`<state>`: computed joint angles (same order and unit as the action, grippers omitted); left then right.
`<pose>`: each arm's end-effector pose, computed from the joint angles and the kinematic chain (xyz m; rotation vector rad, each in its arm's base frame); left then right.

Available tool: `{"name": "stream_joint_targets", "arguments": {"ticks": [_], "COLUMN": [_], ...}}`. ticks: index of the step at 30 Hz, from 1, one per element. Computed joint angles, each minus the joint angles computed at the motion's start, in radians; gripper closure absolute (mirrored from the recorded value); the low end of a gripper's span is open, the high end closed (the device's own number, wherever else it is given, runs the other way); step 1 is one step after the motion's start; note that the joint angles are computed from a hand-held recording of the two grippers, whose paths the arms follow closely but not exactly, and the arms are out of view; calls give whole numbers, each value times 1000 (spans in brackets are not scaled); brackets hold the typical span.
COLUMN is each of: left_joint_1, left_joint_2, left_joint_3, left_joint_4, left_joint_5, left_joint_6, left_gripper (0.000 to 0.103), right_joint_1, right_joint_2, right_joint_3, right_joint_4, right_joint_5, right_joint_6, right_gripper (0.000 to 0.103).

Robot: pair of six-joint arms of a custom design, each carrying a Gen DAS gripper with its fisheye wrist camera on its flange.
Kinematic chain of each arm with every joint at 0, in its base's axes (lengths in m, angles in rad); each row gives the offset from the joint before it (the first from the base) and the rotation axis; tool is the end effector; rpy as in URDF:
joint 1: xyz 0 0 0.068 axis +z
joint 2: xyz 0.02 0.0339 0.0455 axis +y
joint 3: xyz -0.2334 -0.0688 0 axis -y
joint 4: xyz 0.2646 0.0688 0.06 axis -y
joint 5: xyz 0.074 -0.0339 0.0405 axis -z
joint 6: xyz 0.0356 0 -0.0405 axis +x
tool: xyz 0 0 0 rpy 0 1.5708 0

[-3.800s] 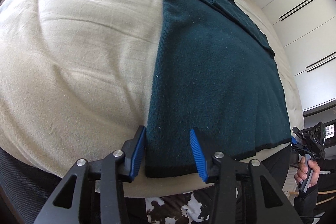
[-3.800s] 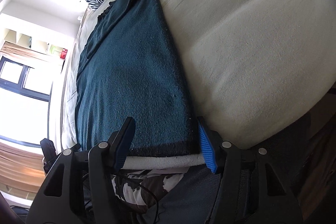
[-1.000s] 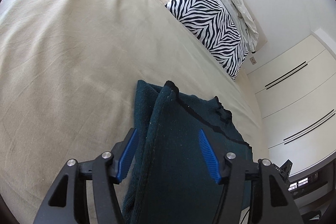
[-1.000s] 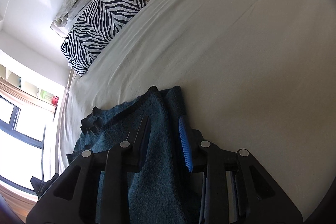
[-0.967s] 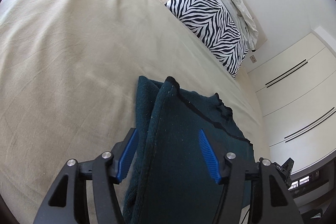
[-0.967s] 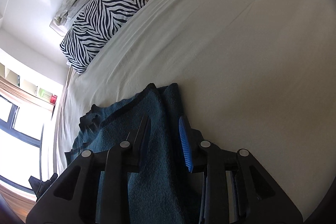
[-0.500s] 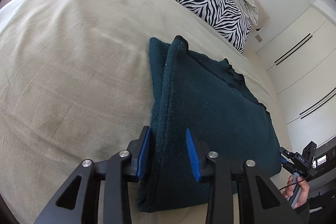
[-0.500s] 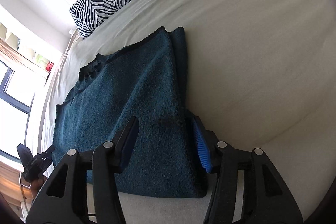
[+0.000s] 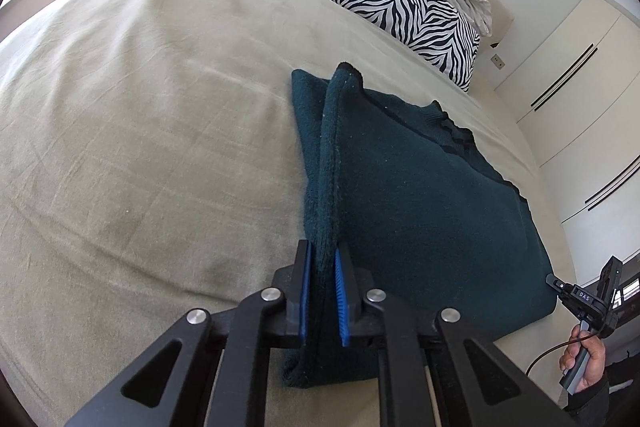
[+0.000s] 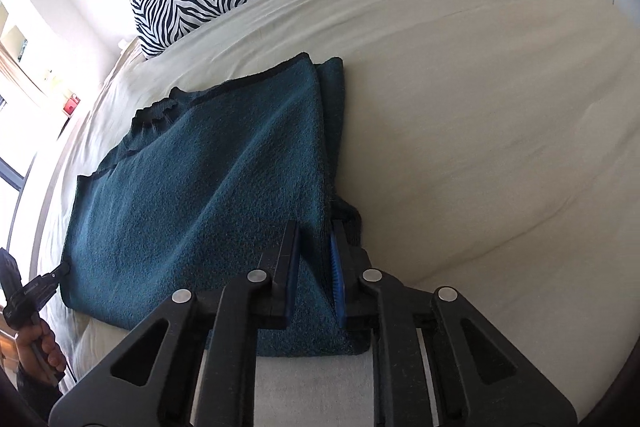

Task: Fold small clothes
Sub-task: 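Lift the hem with both grippers and fold it toward the collar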

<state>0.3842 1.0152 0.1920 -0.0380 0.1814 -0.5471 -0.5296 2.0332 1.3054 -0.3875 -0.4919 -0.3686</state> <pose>0.1802 0.0659 0.0758 -1.0192 2.2109 -0.2939 0.3606 -0.1916 0.0965 0.0562 2.5114 0.3148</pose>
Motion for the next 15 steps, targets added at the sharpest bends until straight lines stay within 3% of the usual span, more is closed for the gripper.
{"name": "stream_joint_targets", "arguments": {"ticks": [5,9,15], "left_joint_1": [4,23,-19], "left_joint_2": [-44,-21,-184], "left_joint_3": [-35,-57,-104], "left_joint_4": [3,51,-50], "left_joint_5": [-1,16,-52], "left_joint_6": [-22,-32,-38], "left_gripper": [91,91,95], "right_joint_1": [-2,-14,-44], "right_joint_2": [-29,40,33], "right_joint_3": [-31,32,37], "right_joint_4": [21,-20,-84], "right_joint_5": [17,5,-67], "right_joint_6": [-25,-18,-30], "right_gripper": [96,96,95]}}
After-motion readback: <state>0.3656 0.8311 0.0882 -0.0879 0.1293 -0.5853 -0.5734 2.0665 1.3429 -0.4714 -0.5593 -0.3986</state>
